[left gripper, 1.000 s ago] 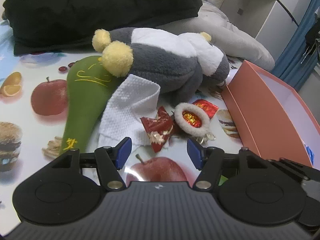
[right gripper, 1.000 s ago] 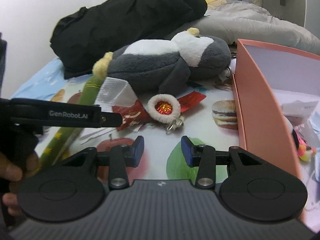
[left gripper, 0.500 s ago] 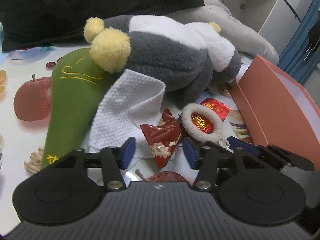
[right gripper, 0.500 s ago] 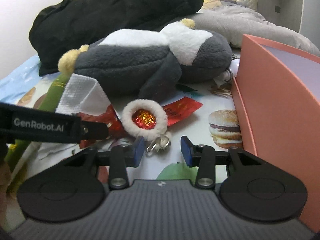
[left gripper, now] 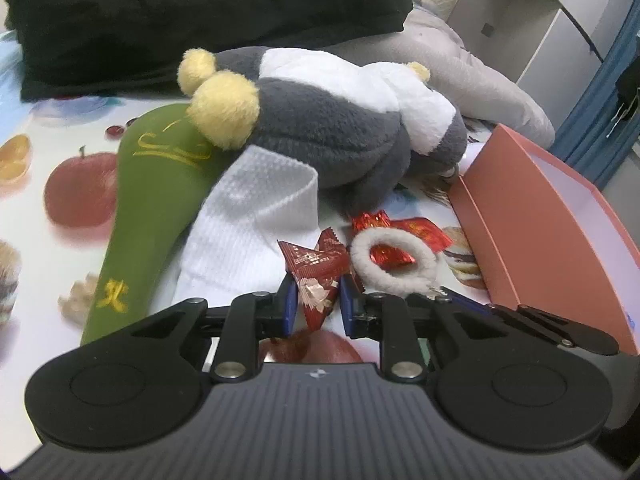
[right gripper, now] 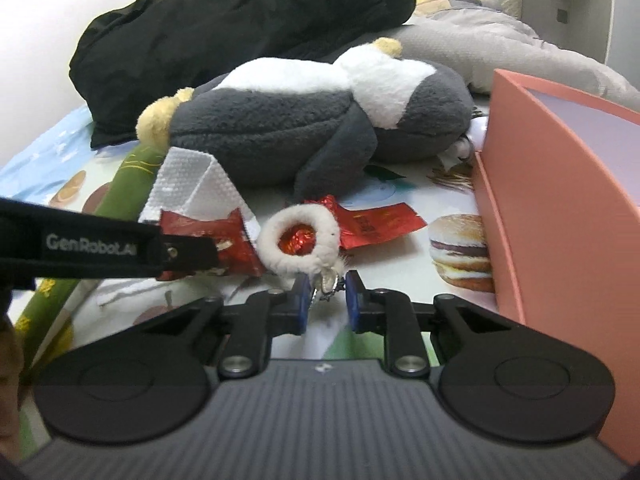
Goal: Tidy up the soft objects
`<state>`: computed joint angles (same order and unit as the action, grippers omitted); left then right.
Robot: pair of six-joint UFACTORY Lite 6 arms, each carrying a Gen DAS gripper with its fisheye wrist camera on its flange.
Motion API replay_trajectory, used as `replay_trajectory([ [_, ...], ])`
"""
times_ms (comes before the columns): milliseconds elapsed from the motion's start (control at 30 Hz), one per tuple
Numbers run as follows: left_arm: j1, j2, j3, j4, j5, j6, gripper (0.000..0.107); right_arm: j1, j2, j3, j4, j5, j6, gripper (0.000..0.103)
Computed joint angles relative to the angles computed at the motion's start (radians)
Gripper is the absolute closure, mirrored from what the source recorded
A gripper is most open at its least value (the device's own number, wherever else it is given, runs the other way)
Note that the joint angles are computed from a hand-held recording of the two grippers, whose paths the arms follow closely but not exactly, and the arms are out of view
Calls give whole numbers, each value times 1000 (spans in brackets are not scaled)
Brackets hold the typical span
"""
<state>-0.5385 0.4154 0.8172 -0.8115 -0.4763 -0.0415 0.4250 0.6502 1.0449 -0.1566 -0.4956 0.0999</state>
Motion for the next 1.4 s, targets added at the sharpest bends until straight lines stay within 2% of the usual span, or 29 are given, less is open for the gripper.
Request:
replay_trajectory([
  [133, -79, -85, -78, -121, -21, 28, 81, -3, -114, -124, 10, -4, -17, 80],
  [233, -167, -141, -125, -273, -46, 107, 81, -2, -212, -228, 21, -4, -45, 80],
  [500, -417, -279, -250, -615, -107, 143, 81, -9, -478, -474, -66, 69, -10, 80],
  [600, -527, -292, -244, -784, -145, 203, 81, -2, -594, -573, -109, 117, 21, 80],
  [767, -650, -274, -240, -898, -163, 162, 81, -13, -749, -711, -228, 186, 128, 80],
  [833, -665, -261, -239, -894, -147, 136, 81, -30, -778, -745, -267, 201, 147, 80],
  [933, -678, -249, -240, -888, -132, 119, 80, -78, -796, -764, -481, 213, 319, 79],
  [967, -677, -251, -240, -889, -126, 125, 78, -93, -795, -764, -556, 214, 380, 79],
  [1000, -673, -255, -243, -886, -116, 135, 71, -111, -794, -763, -632, 211, 446, 77],
  [1033, -667, -261, -246, -888, -106, 151, 54, -125, -792, -762, -693, 208, 500, 76],
  [1100, -659, -270, -246, -923, -90, 227, 41, -144, -785, -760, -748, 198, 542, 71],
  [1167, -668, -270, -234, -996, -106, 341, 41, -147, -775, -758, -716, 192, 511, 51],
  [1233, -670, -275, -236, -1025, -103, 413, 40, -152, -760, -756, -697, 170, 477, 48],
  [1400, -660, -298, -260, -998, -87, 484, 34, -141, -690, -715, -658, 139, 378, 48],
])
